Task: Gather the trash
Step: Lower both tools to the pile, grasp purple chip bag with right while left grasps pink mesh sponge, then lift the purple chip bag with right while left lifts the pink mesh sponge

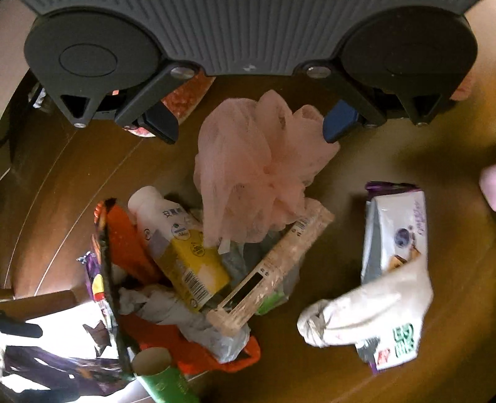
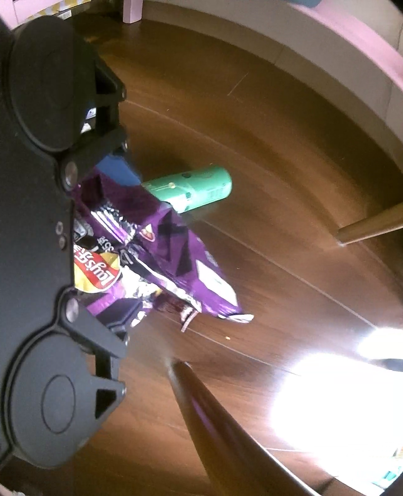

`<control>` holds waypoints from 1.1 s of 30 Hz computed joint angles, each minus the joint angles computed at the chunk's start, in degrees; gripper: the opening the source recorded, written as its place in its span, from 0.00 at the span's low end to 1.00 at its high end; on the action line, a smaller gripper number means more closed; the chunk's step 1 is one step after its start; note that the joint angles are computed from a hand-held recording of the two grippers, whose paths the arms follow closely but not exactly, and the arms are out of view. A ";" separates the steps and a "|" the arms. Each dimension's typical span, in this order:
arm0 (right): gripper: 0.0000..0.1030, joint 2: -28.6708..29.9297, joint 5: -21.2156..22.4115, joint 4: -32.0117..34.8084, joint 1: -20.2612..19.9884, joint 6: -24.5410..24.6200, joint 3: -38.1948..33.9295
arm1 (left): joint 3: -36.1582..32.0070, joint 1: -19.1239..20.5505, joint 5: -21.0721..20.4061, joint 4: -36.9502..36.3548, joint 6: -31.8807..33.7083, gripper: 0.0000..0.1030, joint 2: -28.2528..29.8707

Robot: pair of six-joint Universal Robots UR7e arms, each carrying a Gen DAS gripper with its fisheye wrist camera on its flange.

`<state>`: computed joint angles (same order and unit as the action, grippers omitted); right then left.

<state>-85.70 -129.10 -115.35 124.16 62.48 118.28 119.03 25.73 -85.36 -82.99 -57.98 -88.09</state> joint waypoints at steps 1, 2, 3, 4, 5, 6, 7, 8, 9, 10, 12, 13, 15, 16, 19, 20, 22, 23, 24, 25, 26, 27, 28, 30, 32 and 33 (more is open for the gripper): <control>0.74 0.06 -0.05 -0.29 -0.14 0.33 0.30 | 0.28 0.27 -0.05 -0.35 0.00 0.97 0.11; 0.72 0.05 0.08 -0.93 -0.36 0.36 0.68 | 0.62 0.60 0.24 -0.82 0.22 0.97 0.32; 0.66 -0.14 0.47 -1.50 -0.60 0.35 1.06 | 0.77 0.69 0.45 -0.98 0.22 0.96 0.50; 0.63 -0.19 0.70 -1.85 -0.78 0.36 1.27 | 0.85 0.78 0.58 -0.95 0.02 0.95 0.70; 0.57 -0.21 0.77 -2.08 -0.90 0.44 1.42 | 0.92 0.85 0.75 -0.91 -0.37 0.91 0.82; 0.54 -0.22 0.79 -2.58 -1.17 0.24 1.68 | 0.97 1.00 0.72 -1.02 -0.47 0.78 1.09; 0.50 -0.15 0.77 -3.11 -1.31 0.24 1.94 | 0.85 1.15 0.50 -0.71 -0.52 0.63 1.38; 0.49 -0.17 0.83 -2.90 -1.14 0.72 1.83 | 0.66 1.36 0.17 -0.19 -0.53 0.53 1.75; 0.47 -0.18 1.00 -2.77 -1.23 1.13 1.74 | 0.54 1.53 0.04 0.05 -0.42 0.49 2.07; 0.41 -0.55 1.11 -3.00 -1.05 1.47 2.00 | 0.50 1.50 -0.02 0.10 -0.45 0.43 2.11; 0.38 -0.80 0.59 -2.89 -0.83 1.68 2.26 | 0.41 1.37 0.03 -0.25 -0.72 0.33 1.67; 0.37 -0.45 0.02 -2.34 -0.46 1.63 2.16 | 0.35 1.46 0.12 -0.53 -0.88 0.31 1.59; 0.34 0.07 -1.10 -0.38 0.72 1.05 1.39 | 0.14 0.83 0.54 -0.51 -0.89 0.24 0.93; 0.33 0.37 -1.87 1.16 1.45 0.74 0.81 | 0.05 0.63 0.82 -0.47 -0.36 0.19 0.75; 0.29 0.62 -2.89 5.22 3.08 1.11 -0.73 | -0.65 0.72 1.24 -0.43 1.30 0.16 0.45; 0.28 0.68 -2.97 7.03 3.49 1.58 -1.36 | -0.89 0.69 1.31 -0.12 2.21 0.16 0.43; 0.27 0.89 -2.47 11.23 4.55 3.57 -3.04 | -0.64 0.83 1.37 0.28 5.07 0.15 0.16; 0.25 0.93 -2.04 12.99 5.00 4.44 -3.81 | -1.30 0.49 1.59 1.35 6.38 0.14 0.39; 0.24 1.05 -1.78 14.29 5.38 5.19 -4.41 | -2.05 0.21 1.77 2.45 7.43 0.14 0.54; 0.23 1.29 -1.30 16.11 5.90 6.04 -5.44 | -2.69 -0.10 1.96 3.14 8.05 0.13 0.84; 0.22 1.61 -0.88 17.89 6.50 6.64 -6.64 | -3.21 -0.85 2.27 4.23 8.32 0.12 0.81; 0.21 1.76 -0.71 19.19 7.02 6.72 -7.54 | -4.22 -1.21 2.60 5.60 8.64 0.12 0.86; 0.21 2.34 -0.59 21.04 7.72 6.72 -9.01 | -5.27 -1.37 2.72 6.85 8.69 0.12 0.84; 0.19 3.68 -0.18 23.69 8.93 6.01 -11.99 | -7.91 -1.23 3.08 9.00 8.46 0.12 1.71; 0.18 4.82 0.32 25.87 10.20 5.34 -15.21 | -10.82 -0.86 3.34 10.56 8.05 0.12 2.56; 0.18 5.20 0.35 26.49 10.77 4.87 -16.43 | -11.98 -0.83 3.60 11.19 7.72 0.12 2.91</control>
